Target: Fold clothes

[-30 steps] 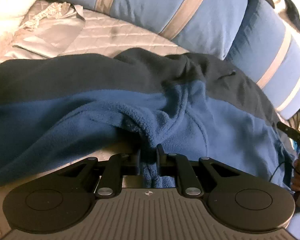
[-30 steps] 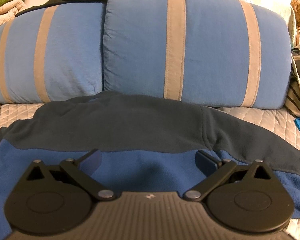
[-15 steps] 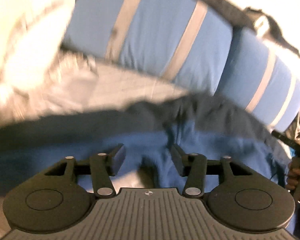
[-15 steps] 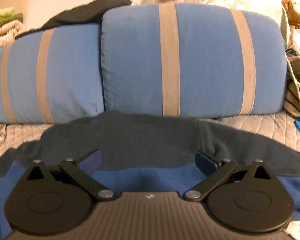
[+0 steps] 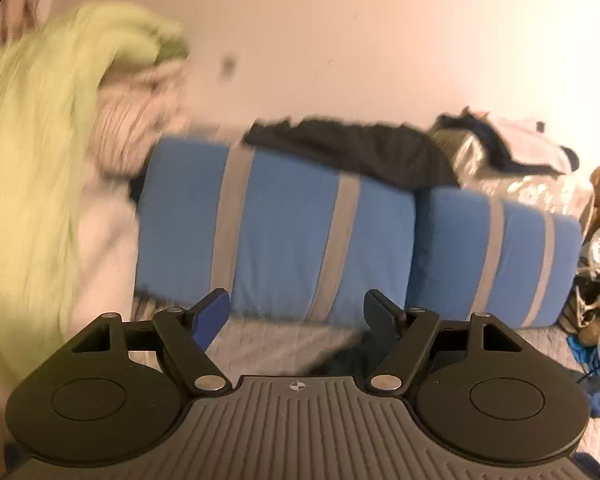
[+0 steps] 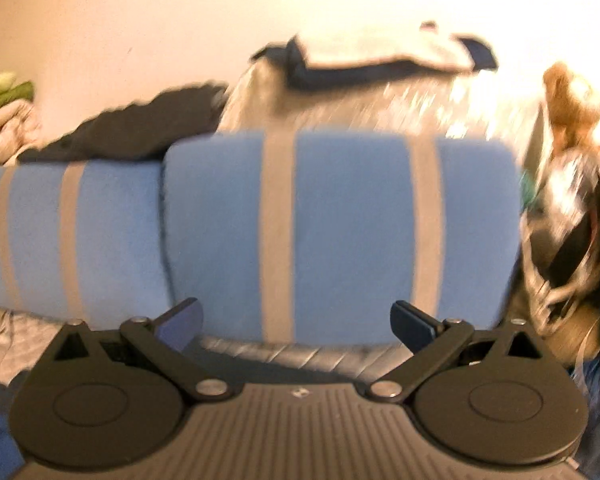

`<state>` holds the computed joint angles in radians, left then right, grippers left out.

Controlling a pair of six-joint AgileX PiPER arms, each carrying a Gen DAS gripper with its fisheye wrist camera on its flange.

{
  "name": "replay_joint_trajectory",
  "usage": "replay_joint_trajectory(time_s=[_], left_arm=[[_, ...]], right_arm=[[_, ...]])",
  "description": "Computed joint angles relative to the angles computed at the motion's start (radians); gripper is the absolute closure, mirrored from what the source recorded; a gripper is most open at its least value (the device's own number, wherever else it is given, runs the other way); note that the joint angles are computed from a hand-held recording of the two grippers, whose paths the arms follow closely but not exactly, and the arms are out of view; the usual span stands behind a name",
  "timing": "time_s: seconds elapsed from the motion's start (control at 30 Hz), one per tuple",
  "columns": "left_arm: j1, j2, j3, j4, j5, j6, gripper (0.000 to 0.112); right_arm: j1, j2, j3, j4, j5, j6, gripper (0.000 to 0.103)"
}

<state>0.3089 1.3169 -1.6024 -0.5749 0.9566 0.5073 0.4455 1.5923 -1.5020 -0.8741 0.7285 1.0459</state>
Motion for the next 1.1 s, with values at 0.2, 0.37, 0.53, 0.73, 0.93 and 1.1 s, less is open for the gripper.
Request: replay_joint_trajectory(time_s=[0.2,0.37,0.53,0.73,0.93,1.1], left_arm=[[-0.121,0.089,-0.218,0.083,-0.027,-0.132,0.038],[-0.171,0.135,-0.313,0.077,-0.032,-0.164,0.037],[-0.255,0.186,-0.328,0.104,-0.088,-0.227,0.036],[-0.375,0.251,-0.218,0.207,-0.21,-0.304,0.036],[-0.423,0.29,-0.013,0.169,-0.409,-0.21,0.036],[-0.416,0.361,0.034,0.136,-0.475,-0.157,0.036]], right_arm=[[-0.149,0.017,-0.243,0.184,0.05,-0.287,0.0],[-0.251,0.055,-0.448,0.329,0.122,-0.447,0.0],[-0.287,0.144,-0.679,0.369,0.25,-0.576,0.0],[-0.252,0.135,-0.554,0.346,0.169,-0.596,0.0],[-0.217,0.147,-0.377,0.398,0.026,-0.579,0.0],[-0.179,0.211,-0.315,0.411,-0.05,-0.623,0.0]])
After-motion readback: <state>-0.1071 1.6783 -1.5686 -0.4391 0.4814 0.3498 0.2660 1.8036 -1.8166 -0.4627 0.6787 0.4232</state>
